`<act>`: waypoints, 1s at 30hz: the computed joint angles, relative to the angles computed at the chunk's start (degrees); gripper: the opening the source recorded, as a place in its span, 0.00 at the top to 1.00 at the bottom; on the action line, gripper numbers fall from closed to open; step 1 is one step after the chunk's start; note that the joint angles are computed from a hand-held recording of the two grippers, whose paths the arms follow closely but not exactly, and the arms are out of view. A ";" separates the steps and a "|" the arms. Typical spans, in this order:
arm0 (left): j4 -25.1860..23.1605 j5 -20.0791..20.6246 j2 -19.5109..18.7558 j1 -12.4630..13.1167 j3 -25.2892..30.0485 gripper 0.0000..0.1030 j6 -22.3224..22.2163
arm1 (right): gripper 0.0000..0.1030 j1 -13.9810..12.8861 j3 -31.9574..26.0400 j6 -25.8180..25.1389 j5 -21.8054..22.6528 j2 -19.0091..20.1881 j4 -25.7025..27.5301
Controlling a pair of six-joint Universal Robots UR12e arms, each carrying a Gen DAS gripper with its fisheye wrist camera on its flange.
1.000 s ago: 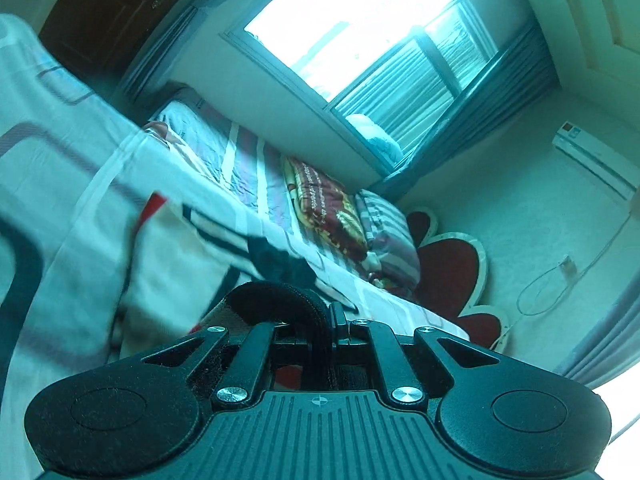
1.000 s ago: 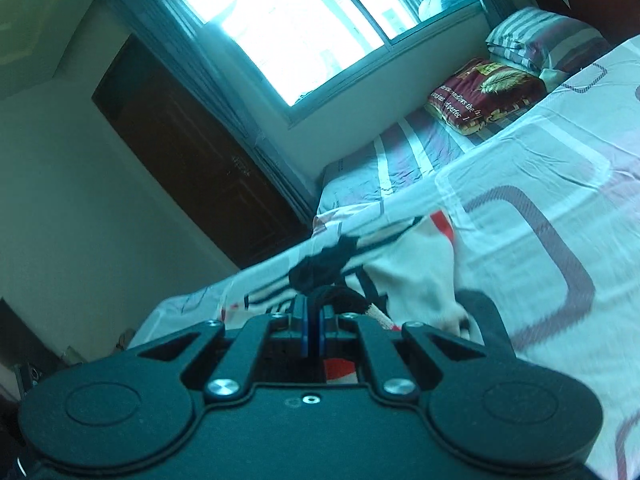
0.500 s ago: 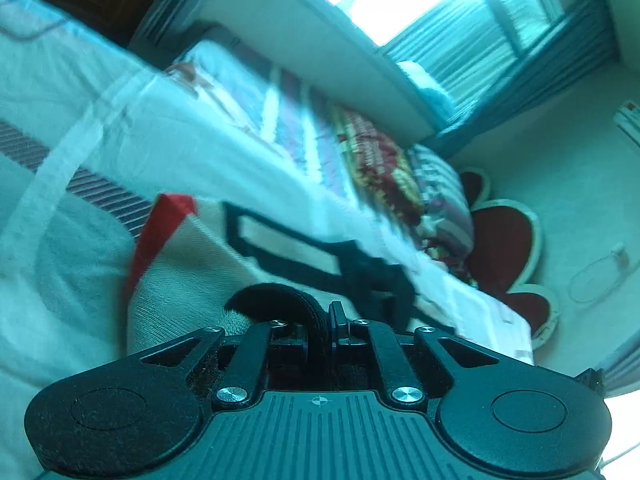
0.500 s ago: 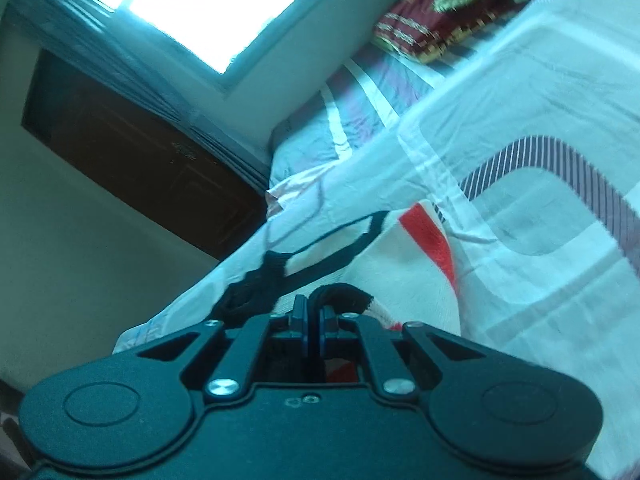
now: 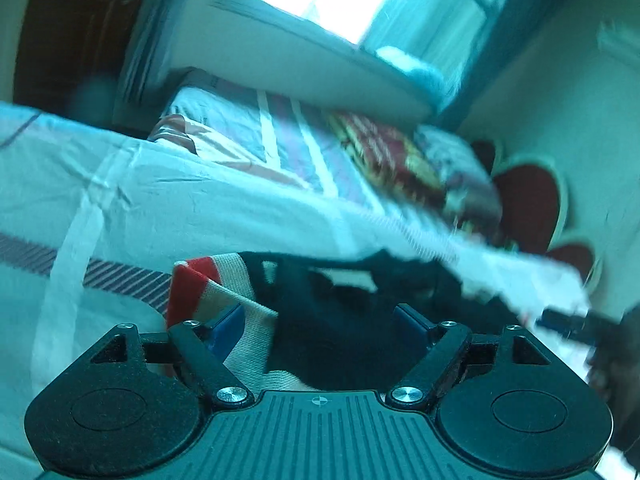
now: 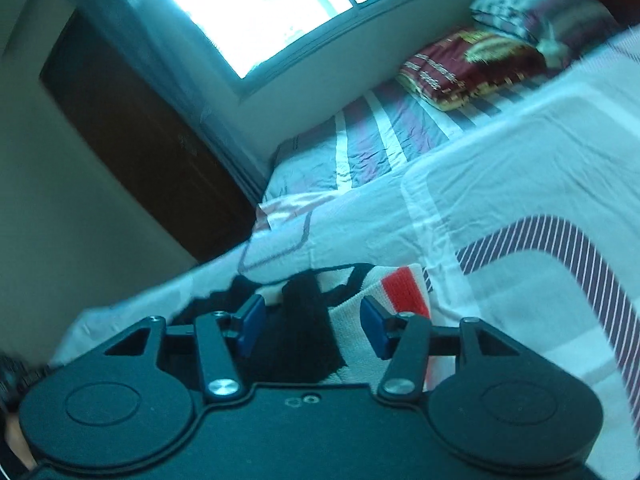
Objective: Fold small clothes
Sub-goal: 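Carry the held hem over the sweater toward the collar with both tools, then lay the hem on the collar and open both tools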
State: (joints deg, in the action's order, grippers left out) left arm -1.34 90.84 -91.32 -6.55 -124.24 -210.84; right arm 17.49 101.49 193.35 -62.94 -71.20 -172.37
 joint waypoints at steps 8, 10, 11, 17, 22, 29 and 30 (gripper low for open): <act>-12.64 4.69 -0.96 -1.61 4.65 0.52 10.97 | 0.61 3.35 -3.33 -13.23 -7.58 1.64 6.87; -11.88 5.85 -1.42 -2.10 4.55 0.55 12.12 | 0.67 4.15 -3.82 -16.13 -9.72 2.04 6.40; -11.22 6.44 -1.43 -2.26 4.37 0.62 12.27 | 0.70 4.67 -3.96 -17.79 -11.28 2.18 5.88; -2.39 5.41 -1.38 -1.64 1.29 0.91 9.78 | 0.80 5.07 -4.66 -21.45 -11.80 2.68 6.27; -2.67 4.81 -1.17 -1.28 1.18 0.92 10.00 | 0.62 4.68 -5.98 -21.35 -9.55 3.15 9.41; -9.59 5.25 -2.19 -1.04 4.27 0.46 12.84 | 0.69 4.58 -6.54 -23.33 -8.27 3.35 10.65; -9.93 4.81 -2.59 -1.10 4.63 0.47 14.01 | 0.70 4.65 -6.55 -23.46 -8.48 3.41 10.55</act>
